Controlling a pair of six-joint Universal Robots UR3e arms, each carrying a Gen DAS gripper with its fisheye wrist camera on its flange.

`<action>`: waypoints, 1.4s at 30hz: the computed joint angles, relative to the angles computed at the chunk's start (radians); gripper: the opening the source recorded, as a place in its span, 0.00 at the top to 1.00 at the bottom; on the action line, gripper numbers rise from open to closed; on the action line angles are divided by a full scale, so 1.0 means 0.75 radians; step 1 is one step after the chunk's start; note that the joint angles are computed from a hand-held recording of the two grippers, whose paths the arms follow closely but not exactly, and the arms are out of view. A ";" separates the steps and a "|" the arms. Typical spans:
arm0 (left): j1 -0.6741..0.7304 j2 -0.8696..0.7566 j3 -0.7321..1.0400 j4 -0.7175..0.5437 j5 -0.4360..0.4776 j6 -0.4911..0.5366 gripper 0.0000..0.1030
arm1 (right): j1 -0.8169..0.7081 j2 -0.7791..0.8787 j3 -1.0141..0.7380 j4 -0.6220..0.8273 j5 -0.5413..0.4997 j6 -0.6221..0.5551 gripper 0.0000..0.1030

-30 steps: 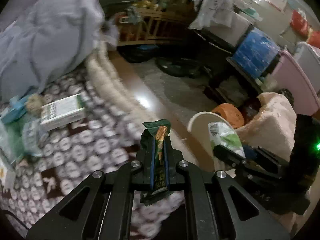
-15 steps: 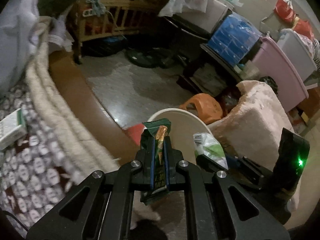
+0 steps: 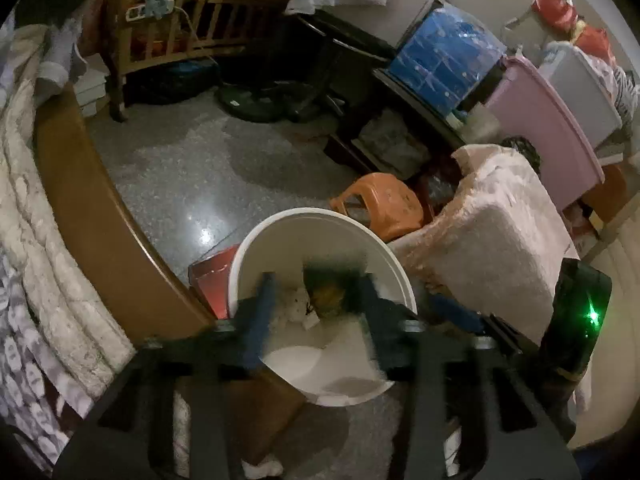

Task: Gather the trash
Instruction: 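Carry both packets over the white bucket and open both tools to drop them, then move both open tools back toward the trash on the bed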

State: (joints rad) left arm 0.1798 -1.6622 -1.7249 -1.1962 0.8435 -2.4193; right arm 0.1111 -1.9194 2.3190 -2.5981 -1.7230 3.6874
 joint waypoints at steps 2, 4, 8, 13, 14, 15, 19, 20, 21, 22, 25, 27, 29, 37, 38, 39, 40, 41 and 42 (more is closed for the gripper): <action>0.018 0.014 -0.024 0.019 0.005 0.001 0.51 | -0.010 0.004 0.002 0.004 0.028 -0.005 0.32; 0.036 0.029 -0.035 0.033 0.034 -0.005 0.51 | 0.003 0.038 -0.013 -0.001 0.034 0.000 0.32; 0.084 0.109 -0.125 0.152 0.113 -0.002 0.51 | 0.062 0.101 -0.051 -0.021 0.021 0.023 0.32; 0.204 0.215 -0.251 0.272 0.173 0.046 0.51 | 0.154 0.188 -0.122 -0.056 -0.007 0.054 0.32; 0.231 0.228 -0.264 0.275 0.178 0.057 0.51 | 0.171 0.208 -0.141 -0.059 -0.011 0.059 0.32; 0.260 0.243 -0.279 0.279 0.183 0.068 0.51 | 0.191 0.226 -0.163 -0.061 -0.019 0.065 0.32; 0.392 0.303 -0.340 0.295 0.182 0.118 0.51 | 0.288 0.333 -0.280 -0.063 -0.062 0.101 0.32; 0.420 0.313 -0.354 0.305 0.185 0.129 0.51 | 0.320 0.370 -0.322 -0.058 -0.075 0.114 0.32; 0.454 0.326 -0.366 0.304 0.183 0.147 0.51 | 0.335 0.388 -0.344 -0.057 -0.078 0.115 0.32; 0.491 0.338 -0.376 0.300 0.181 0.169 0.51 | 0.354 0.409 -0.363 -0.060 -0.085 0.122 0.32; 0.585 0.358 -0.390 0.308 0.180 0.205 0.51 | 0.429 0.512 -0.483 -0.041 -0.108 0.134 0.32; 0.634 0.373 -0.396 0.305 0.174 0.222 0.51 | 0.464 0.562 -0.542 -0.035 -0.117 0.138 0.32; 0.687 0.366 -0.380 0.305 0.174 0.232 0.51 | 0.504 0.628 -0.624 -0.027 -0.118 0.147 0.32; 0.901 0.309 -0.309 0.261 0.157 0.301 0.51 | 0.648 0.898 -1.000 0.058 -0.130 0.143 0.32; 0.919 0.302 -0.305 0.269 0.158 0.299 0.51 | 0.670 0.943 -1.067 0.078 -0.135 0.140 0.32; 0.938 0.289 -0.294 0.270 0.160 0.300 0.51 | 0.684 0.973 -1.113 0.096 -0.134 0.137 0.32; 0.957 0.271 -0.277 0.263 0.161 0.303 0.51 | 0.697 1.010 -1.167 0.115 -0.130 0.133 0.32; 0.974 0.257 -0.264 0.259 0.162 0.306 0.51 | 0.708 1.045 -1.219 0.135 -0.126 0.130 0.32; 0.990 0.245 -0.254 0.258 0.160 0.308 0.51 | 0.715 1.070 -1.257 0.153 -0.125 0.131 0.32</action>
